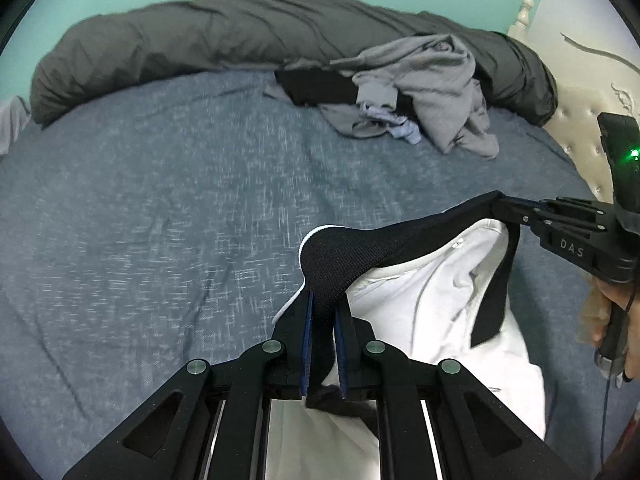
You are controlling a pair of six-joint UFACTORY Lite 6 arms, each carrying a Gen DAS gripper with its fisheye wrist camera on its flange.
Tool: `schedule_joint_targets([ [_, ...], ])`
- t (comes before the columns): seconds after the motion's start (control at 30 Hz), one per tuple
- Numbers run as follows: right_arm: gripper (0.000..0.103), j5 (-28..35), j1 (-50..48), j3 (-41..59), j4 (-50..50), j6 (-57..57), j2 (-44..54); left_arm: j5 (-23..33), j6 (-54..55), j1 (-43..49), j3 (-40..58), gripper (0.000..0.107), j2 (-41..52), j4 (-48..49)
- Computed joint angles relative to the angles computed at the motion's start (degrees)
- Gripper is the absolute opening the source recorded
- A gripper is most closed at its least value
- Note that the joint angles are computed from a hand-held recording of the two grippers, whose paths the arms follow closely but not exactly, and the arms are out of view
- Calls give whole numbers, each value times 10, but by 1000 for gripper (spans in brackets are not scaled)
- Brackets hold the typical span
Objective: Fold clothes
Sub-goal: 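Lower the white shirt onto the bed and open both grippers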
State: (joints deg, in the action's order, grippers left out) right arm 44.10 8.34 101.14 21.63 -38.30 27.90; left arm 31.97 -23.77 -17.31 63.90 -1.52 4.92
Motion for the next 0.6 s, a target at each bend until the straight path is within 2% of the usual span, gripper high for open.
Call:
schedule_joint_targets([
  [0.13, 4, -22, 7, 18, -6, 3, 49, -38, 59, 24, 2, 14, 49, -51],
  [0.3, 4, -31, 10, 53, -11, 9, 103, -68, 104, 42, 8, 37, 84, -94],
  [0.6, 5, -42, -3, 62, 25, -18, 136, -65, 59, 16, 47, 37, 144, -15],
])
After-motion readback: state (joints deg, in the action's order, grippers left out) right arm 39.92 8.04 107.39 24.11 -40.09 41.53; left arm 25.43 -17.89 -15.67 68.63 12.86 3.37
